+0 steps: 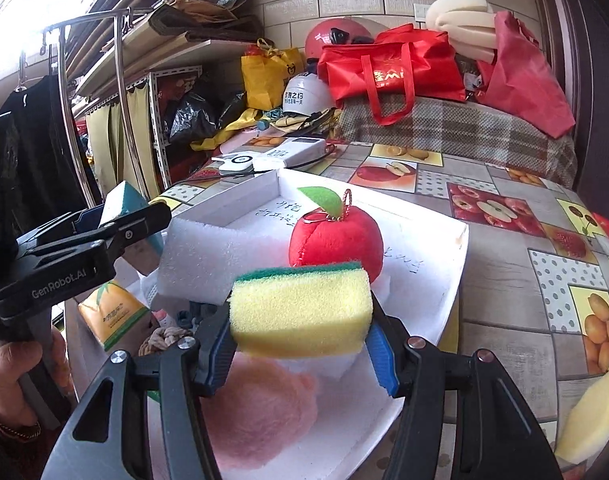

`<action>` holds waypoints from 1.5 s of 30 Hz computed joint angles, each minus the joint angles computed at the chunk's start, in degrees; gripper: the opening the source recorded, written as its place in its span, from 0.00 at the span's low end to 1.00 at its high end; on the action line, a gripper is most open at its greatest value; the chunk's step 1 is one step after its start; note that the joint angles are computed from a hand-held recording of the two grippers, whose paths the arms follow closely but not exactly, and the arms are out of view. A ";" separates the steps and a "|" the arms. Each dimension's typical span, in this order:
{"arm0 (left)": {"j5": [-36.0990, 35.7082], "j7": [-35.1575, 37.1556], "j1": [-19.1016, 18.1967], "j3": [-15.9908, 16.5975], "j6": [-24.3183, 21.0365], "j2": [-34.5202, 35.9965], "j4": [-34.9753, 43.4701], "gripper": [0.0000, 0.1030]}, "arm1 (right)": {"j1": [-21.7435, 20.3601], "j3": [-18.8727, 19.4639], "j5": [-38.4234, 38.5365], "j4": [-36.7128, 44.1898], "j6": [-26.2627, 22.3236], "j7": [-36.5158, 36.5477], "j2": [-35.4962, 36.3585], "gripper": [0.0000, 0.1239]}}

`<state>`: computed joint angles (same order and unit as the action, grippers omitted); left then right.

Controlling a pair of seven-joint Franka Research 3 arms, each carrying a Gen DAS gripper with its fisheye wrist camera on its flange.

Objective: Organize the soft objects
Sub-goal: 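Lower the pink pack with the left gripper while the right lowers the sponge into the box, then open both grippers and move them back toward the table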

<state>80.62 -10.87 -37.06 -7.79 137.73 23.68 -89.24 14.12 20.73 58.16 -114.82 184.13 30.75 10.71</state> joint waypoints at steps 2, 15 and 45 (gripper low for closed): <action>0.12 1.55 -0.55 0.17 -2.16 0.37 0.63 0.68 | 1.33 -1.41 -2.05 0.60 0.39 2.15 0.68 0.46; -2.07 6.70 -2.52 0.46 -8.19 2.41 3.74 0.90 | -2.97 3.68 -6.74 -0.08 3.82 5.45 1.31 0.67; 1.98 -3.65 -5.68 0.67 -14.58 -0.98 -1.09 1.00 | -18.49 16.35 -40.64 -8.03 17.05 33.68 1.80 0.83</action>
<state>82.60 -14.52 -42.74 -7.12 123.14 22.70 -90.33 -4.37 37.08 17.52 -122.85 201.18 64.43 12.52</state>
